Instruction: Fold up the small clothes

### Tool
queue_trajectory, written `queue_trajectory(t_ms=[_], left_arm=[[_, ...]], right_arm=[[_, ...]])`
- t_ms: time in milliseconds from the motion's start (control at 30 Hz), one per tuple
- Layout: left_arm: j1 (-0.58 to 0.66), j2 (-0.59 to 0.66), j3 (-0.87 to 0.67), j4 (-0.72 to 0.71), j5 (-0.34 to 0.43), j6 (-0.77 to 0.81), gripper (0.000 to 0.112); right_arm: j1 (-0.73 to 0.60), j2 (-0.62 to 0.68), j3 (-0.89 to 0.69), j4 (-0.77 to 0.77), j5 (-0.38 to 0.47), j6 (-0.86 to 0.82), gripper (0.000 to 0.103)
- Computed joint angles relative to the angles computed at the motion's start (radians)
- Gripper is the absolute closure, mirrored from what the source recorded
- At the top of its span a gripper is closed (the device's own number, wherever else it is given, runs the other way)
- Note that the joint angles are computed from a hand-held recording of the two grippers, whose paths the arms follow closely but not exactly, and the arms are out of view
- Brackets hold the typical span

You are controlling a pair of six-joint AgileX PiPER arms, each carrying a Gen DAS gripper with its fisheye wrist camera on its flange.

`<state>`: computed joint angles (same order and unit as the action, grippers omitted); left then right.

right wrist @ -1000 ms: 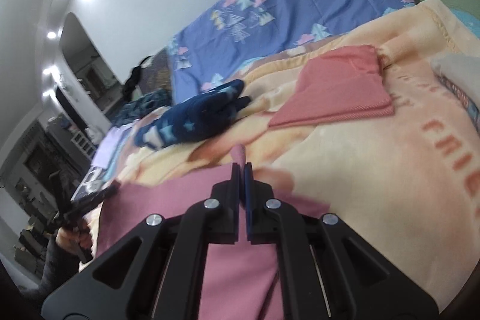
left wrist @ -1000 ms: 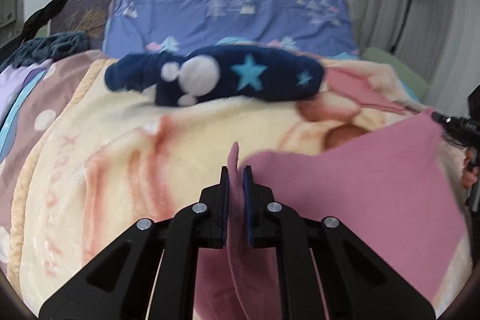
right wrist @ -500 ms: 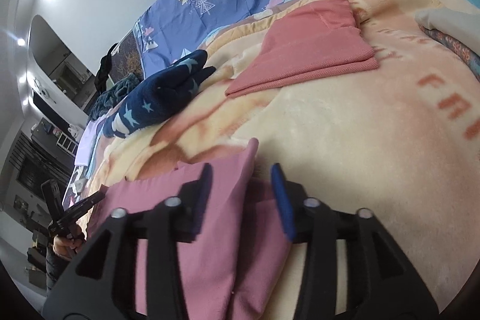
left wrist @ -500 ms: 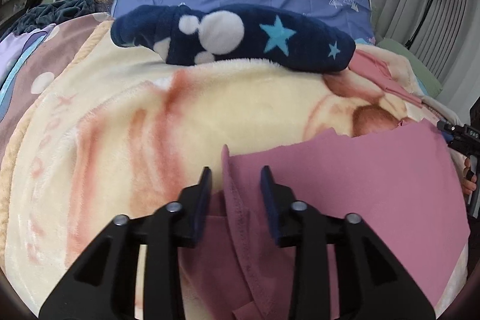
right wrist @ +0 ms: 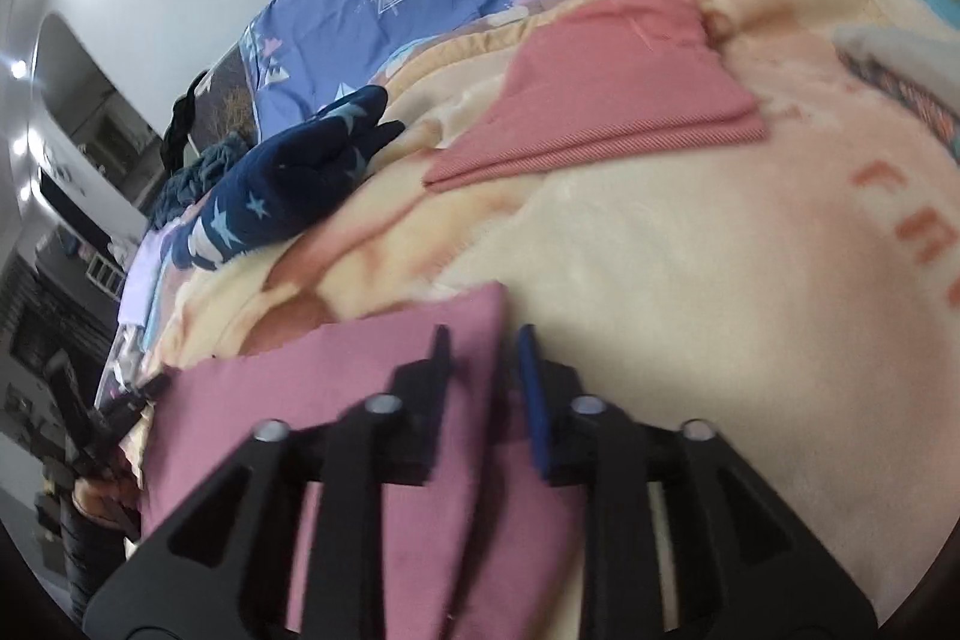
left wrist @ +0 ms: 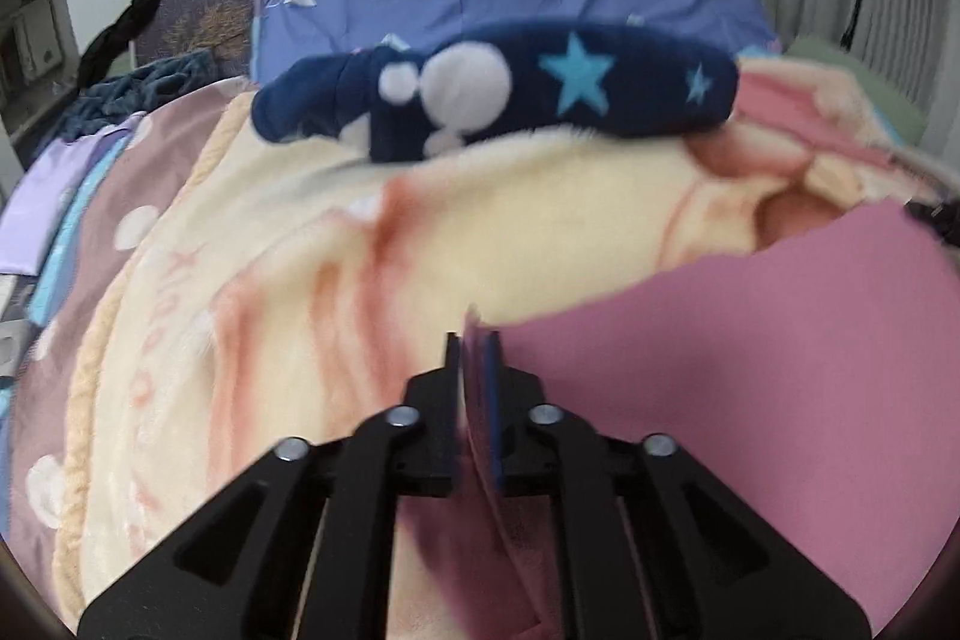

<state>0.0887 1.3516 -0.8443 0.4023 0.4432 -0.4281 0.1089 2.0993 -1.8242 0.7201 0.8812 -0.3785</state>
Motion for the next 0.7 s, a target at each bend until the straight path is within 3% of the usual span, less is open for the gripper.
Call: queue_trajectory(t_ms=[33,67,167,233,300,400,500,600,700], left_arm=[[-0.021,-0.02,0.02,0.093,0.011,-0.1,0.076],[-0.045,-0.055,0.039,0.191,0.036,-0.2,0.068],[-0.234,-0.173,0.061,0.428,0.175,-0.495,0.067],[-0.424,-0.243,0.051,0.418,0.228,-0.571,0.065],[-0.624,-0.249,0.022,0.375,0.237,-0.596,0.056],[-0.924,-0.093,-0.079,0.38,0.228,-0.602,0.05],[-1.186,0.151,-0.231,0.509,0.335,-0.688,0.05],[-1.288,0.335,-0.374,0.523,0.397,-0.616,0.049],[-1.348,0.488,-0.505,0.558,0.545,-0.559,0.048]], right_arm=[[-0.016,-0.015,0.034,0.04,-0.011,-0.029,0.075],[-0.038,-0.031,0.058,0.065,-0.009,-0.052,0.075],[-0.097,-0.058,0.097,0.109,0.012,-0.105,0.075],[-0.136,-0.055,0.117,0.175,0.047,-0.162,0.075],[-0.168,-0.039,0.133,0.248,0.09,-0.216,0.075],[-0.18,-0.015,0.119,0.27,0.137,-0.23,0.074],[-0.19,-0.012,0.123,0.306,0.168,-0.267,0.065],[-0.19,-0.011,0.126,0.311,0.178,-0.301,0.064],[-0.189,-0.013,0.126,0.313,0.194,-0.324,0.06]])
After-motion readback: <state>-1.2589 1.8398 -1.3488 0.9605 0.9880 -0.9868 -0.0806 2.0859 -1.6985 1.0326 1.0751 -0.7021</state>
